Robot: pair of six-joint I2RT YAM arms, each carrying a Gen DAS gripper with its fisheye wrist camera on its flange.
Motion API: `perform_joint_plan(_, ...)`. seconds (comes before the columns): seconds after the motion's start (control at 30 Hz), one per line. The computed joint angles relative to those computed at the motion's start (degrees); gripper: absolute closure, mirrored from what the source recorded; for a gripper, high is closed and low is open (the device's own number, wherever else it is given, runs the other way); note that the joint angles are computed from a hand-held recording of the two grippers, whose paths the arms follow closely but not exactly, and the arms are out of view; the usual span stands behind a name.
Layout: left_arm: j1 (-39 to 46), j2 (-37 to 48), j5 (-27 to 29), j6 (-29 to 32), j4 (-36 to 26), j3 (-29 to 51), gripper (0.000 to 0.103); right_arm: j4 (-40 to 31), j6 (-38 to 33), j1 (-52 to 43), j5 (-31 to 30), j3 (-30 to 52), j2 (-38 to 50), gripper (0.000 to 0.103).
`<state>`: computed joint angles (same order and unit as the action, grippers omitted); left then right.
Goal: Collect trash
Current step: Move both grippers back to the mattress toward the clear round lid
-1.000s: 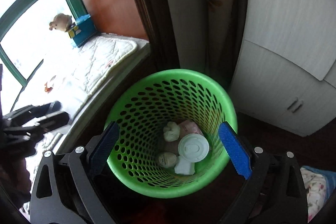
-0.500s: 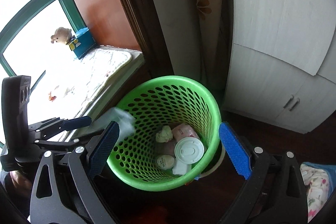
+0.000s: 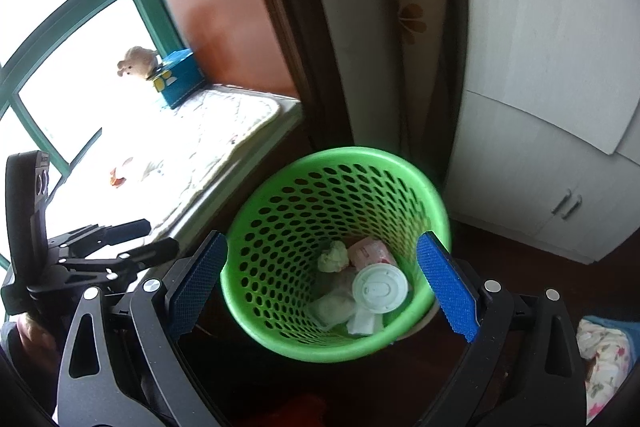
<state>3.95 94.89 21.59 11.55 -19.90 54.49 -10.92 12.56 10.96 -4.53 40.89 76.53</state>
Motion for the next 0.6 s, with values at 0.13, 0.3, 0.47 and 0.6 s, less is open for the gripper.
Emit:
perform_joint_plan(0.13,5.4,-2.3,-0.3,1.5,-0.1,-1.4,0.032,0.4,1.1,3.4,0.6,1.5,1.6,0.008)
perform_joint_plan(0.3,14.2,-3.6,-0.3,4.5,-0.9,-1.4,0.025,0.7,2.4,8.3,1.7,3.9,4.1,0.008)
perform_joint_plan(0.47,23.6,-2.6,0.6,8.6,-1.0,0.3,0.016,0.9,3.7,13.6,2.9,7.0,6.8,0.008)
perform_joint_plan(0.6,30.1,0.5,1.2,11.7,-1.1,3.0,0.010,0.7,4.4,17.4,3.8,10.2,9.7,0.008)
